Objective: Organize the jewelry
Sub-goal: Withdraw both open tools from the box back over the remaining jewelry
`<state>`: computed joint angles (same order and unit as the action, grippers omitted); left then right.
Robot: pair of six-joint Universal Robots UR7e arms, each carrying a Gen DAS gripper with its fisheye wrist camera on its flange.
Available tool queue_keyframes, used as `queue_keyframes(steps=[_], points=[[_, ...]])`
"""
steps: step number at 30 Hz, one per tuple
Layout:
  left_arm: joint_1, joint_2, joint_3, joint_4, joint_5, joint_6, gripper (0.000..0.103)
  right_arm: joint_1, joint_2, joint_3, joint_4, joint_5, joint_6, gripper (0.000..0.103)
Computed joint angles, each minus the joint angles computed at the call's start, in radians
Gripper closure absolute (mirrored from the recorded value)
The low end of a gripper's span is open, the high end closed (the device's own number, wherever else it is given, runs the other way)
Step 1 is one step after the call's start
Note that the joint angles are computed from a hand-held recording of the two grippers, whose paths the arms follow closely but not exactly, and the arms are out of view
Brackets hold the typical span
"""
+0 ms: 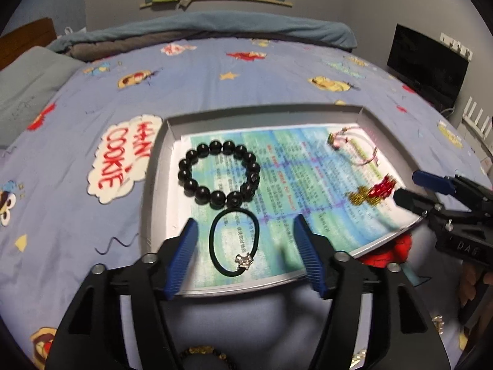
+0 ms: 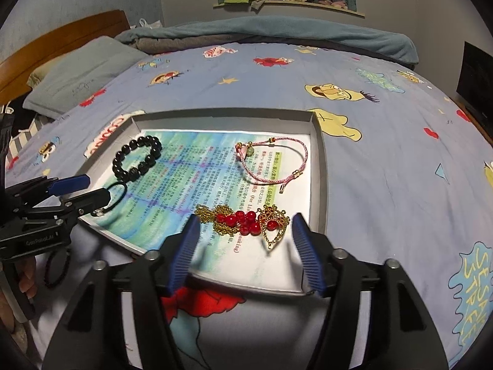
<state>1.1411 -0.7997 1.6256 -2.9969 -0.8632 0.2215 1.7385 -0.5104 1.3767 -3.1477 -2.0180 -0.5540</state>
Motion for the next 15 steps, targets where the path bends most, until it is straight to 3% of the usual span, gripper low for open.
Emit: queue_keyframes(steps=[8, 15], points=[[-0.044, -0.065, 0.071, -0.075, 0.065, 0.015, 0.015, 0.017, -0.078, 0.102, -0.071, 0.023, 0.007, 0.008], [-0.095, -0.152, 0.159, -0.130, 0.155, 0.033, 0.010, 0.048, -0.144, 0.173, -0.122, -0.002, 0.001, 0.006]])
